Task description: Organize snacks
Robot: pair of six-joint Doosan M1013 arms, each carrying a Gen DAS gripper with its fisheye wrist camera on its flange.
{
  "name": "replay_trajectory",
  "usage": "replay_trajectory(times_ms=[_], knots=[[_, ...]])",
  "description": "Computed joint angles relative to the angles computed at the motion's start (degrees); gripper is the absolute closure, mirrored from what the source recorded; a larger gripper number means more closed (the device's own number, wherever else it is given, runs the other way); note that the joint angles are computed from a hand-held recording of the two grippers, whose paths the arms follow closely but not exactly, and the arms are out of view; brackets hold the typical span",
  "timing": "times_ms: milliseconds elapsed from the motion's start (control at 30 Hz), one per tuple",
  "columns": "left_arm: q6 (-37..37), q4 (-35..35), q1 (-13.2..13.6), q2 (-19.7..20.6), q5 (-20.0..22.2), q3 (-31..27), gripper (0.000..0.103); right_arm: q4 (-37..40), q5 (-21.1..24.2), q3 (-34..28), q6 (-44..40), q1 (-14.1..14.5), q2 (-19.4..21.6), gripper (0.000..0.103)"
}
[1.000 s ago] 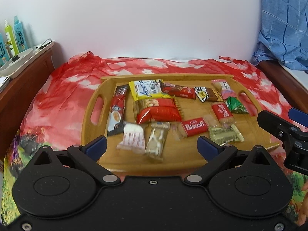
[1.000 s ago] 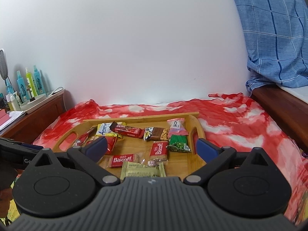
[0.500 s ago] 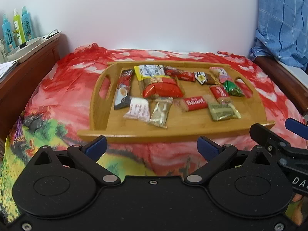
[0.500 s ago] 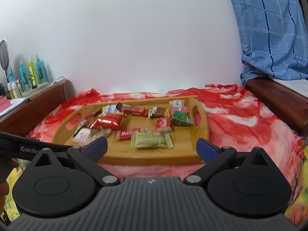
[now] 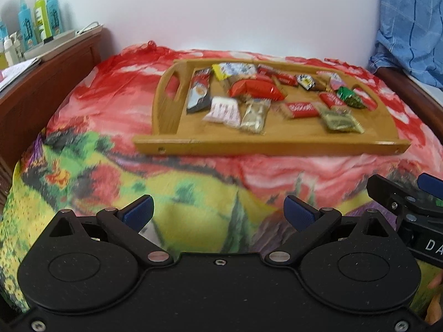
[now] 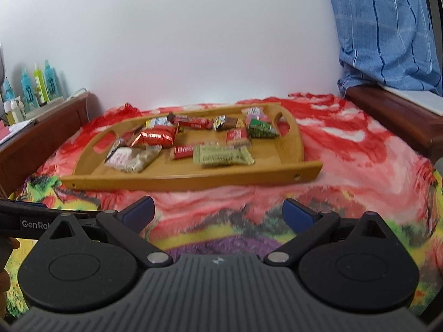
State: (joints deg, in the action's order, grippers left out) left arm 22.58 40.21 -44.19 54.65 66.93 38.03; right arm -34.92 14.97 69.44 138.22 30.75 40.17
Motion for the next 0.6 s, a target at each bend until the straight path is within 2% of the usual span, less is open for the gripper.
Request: replay_trajectory(times_ms=[167, 367, 600], knots=[[-1.27, 0.28, -0.07, -1.0, -1.01, 2.99, 0.003, -2.01, 2.65, -0.15, 0.19, 0.87, 0.37, 0.0], [-2.45, -0.07, -0.06, -1.23, -1.76, 4.56, 0.003, 0.35, 5.51, -0.76, -2.45, 1.43, 1.04, 0.0], [-3.48, 2.08, -0.25, -1.34, -2.79, 6.06, 0.0, -5.02, 10.05, -2.03, 0.29, 2.31, 2.18, 0.0]])
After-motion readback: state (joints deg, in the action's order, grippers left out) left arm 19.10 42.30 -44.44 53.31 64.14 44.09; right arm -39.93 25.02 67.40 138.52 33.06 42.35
